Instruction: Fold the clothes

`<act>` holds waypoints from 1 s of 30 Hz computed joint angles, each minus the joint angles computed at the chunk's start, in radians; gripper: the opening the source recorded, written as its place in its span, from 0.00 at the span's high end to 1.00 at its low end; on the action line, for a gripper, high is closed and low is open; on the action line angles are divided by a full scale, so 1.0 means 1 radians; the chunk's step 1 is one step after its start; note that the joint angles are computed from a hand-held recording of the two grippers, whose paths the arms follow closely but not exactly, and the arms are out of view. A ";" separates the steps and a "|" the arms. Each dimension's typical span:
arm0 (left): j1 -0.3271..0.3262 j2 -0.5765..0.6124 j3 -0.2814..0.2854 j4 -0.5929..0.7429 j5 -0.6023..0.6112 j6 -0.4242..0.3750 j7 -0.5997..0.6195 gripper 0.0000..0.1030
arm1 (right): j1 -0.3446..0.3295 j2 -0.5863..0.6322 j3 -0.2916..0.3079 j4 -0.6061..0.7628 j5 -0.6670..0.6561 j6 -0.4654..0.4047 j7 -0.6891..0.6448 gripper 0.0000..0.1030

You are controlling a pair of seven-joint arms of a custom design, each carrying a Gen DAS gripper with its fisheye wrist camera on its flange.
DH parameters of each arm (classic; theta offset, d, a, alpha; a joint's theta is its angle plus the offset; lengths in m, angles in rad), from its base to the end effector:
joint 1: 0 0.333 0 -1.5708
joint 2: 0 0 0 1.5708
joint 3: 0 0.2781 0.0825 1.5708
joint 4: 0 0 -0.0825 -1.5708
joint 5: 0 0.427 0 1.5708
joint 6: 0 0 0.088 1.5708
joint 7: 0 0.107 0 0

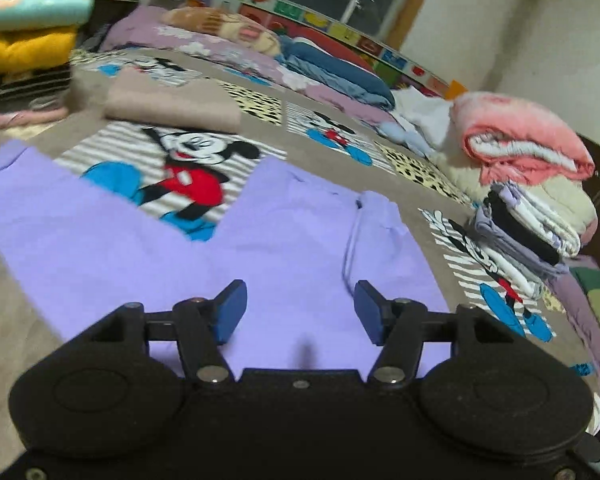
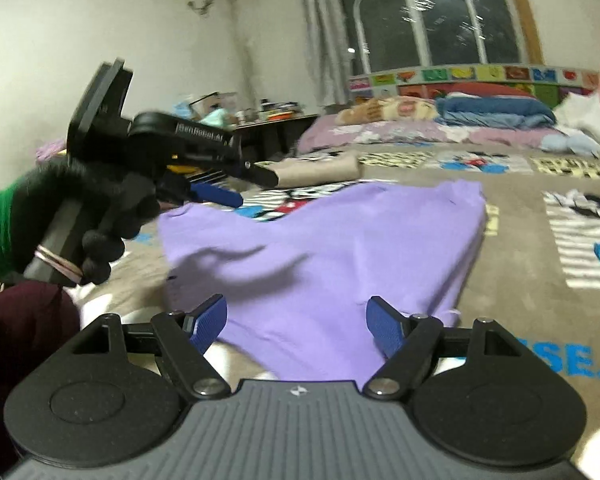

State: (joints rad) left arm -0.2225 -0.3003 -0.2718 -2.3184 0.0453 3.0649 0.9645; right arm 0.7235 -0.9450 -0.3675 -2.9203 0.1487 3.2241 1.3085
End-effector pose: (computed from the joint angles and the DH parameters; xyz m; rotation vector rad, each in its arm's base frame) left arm 0.4835 -0.2750 0.5287 -1.7807 1.7193 -1.3358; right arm 0.3665 0.1278 0.4949 -1.6257 1.0760 -0.5205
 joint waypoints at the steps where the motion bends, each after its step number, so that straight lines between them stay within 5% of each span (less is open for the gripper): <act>1: -0.013 -0.015 0.015 -0.021 -0.015 0.007 0.006 0.43 | -0.001 -0.012 0.008 -0.002 -0.004 -0.018 -0.003 0.25; 6: -0.015 -0.075 0.046 -0.105 -0.066 0.024 -0.002 0.43 | -0.048 -0.012 0.118 0.006 0.003 -0.118 0.004 0.24; 15: 0.052 -0.151 0.060 -0.231 -0.147 0.089 -0.122 0.43 | -0.081 -0.022 0.219 0.008 0.084 -0.211 0.061 0.21; 25: 0.097 -0.169 0.106 -0.290 -0.197 0.127 -0.228 0.43 | -0.028 0.013 0.125 0.006 0.237 -0.093 0.257 0.20; 30: -0.082 -0.091 0.343 -0.268 -0.247 0.220 -0.202 0.45 | 0.014 0.024 0.075 -0.009 0.235 -0.022 0.337 0.20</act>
